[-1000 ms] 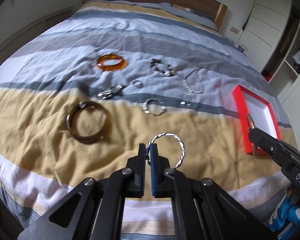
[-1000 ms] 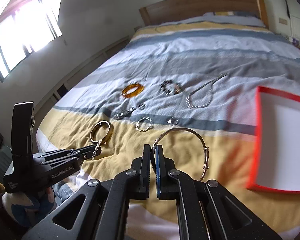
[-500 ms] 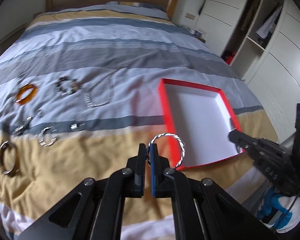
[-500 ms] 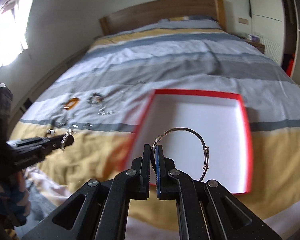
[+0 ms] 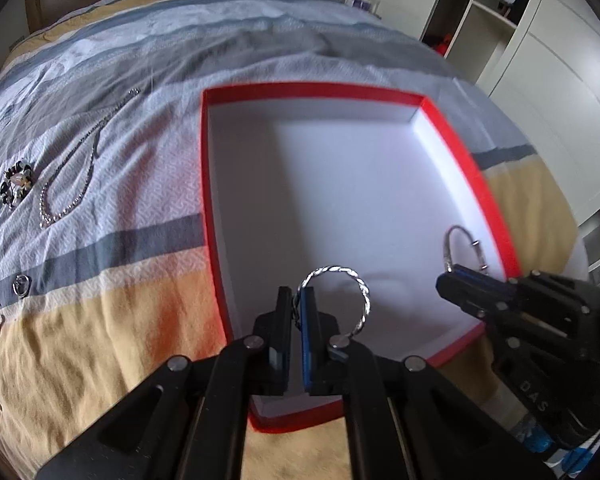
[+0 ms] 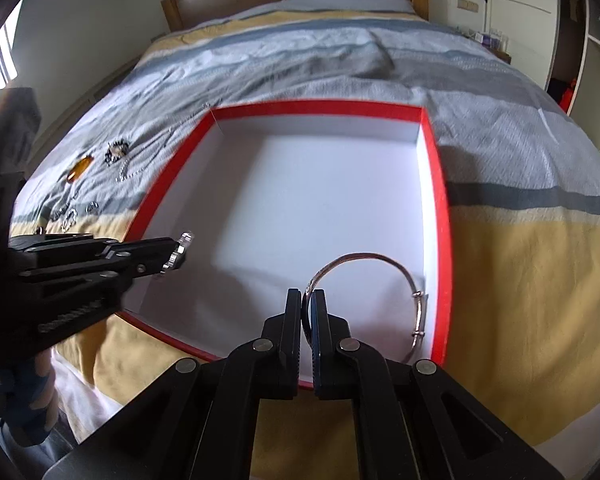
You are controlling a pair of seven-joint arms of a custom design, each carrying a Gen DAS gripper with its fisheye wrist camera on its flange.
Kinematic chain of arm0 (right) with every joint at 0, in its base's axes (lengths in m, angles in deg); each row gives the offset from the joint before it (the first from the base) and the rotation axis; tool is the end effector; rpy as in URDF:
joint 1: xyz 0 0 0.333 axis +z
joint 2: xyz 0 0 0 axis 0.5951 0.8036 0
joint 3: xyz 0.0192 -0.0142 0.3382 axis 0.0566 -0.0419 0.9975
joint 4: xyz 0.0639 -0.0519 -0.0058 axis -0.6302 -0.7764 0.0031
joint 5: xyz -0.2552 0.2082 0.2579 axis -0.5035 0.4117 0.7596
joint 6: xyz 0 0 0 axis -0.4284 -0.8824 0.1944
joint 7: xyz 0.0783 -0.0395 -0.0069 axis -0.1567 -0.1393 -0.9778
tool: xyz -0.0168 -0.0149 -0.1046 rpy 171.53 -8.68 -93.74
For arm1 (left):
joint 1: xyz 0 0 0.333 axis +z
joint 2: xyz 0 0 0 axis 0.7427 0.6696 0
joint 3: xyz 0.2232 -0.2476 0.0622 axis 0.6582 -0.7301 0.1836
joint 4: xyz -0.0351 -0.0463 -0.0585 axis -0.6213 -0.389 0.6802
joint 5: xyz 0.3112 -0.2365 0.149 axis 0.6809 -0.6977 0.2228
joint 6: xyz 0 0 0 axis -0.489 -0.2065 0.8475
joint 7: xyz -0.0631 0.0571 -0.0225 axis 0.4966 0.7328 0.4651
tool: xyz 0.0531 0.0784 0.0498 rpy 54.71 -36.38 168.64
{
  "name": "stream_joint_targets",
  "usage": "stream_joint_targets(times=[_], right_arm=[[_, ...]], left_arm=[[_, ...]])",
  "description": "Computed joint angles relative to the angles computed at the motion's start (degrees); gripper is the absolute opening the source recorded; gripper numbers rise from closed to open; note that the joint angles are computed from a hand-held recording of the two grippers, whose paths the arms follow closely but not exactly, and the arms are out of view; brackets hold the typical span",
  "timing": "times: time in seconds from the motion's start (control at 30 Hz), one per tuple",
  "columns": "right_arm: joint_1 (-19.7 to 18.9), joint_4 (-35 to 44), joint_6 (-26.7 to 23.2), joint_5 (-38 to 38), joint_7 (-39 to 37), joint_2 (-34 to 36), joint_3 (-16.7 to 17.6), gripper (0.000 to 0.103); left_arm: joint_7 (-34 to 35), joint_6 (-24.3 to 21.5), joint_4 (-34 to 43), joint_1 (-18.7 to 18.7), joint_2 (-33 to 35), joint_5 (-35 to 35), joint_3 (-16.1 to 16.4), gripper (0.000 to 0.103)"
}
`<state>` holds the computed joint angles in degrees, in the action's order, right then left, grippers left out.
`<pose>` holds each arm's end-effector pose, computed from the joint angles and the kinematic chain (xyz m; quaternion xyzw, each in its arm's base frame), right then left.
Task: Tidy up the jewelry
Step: 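Carry both held bangles over the red-rimmed white box, then open both tools to drop the bangles into the box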
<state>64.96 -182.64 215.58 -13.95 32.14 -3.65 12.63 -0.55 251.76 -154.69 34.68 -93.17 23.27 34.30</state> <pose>0.4334 0.3399 0.3783 -0.8094 0.5124 -0.0896 0.2724 0.4253 -0.1861 0.3786 -0.6986 0.6728 -0.2123 0.1194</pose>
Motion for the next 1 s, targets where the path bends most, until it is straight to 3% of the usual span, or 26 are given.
stream_joint_targets(times=[0.1,0.23,0.37,0.6,0.77,1.0], right_arm=[[0.23,1.69,-3.01,-2.21,0.52,1.59,-0.17,0.004],[0.08,2.05,-3.75,4.62,-4.14,2.01,0.30,0.004],[0.64,1.79,-4.43,1.44,-1.69,1.57,-0.31,0.004],[0.13,0.09,-4.38,-1.89,1.74,-0.92,-0.42,0.014],[-0.52,-2.70,-2.90,-1.97,3.31,-5.40,0.77,0.019],[-0.95,-6.99,-1.49,-0.53,5.39,-13.68,4.03,0.021]], left_arm=[[0.06,-1.35,0.84,0.27,1.35,0.78,-0.42,0.004],[-0.83,-1.50,0.66,0.47,1.40,1.17,-0.76,0.005],[-1.00,-1.69,1.34,0.44,2.23,0.43,-0.46,0.006],[0.23,-1.92,0.59,-0.46,0.36,-1.57,0.18,0.006],[-1.65,-1.50,-2.43,0.07,-6.51,0.34,-0.35,0.028],[-3.15,-8.11,-7.31,-1.25,-20.56,2.22,-0.57,0.032]])
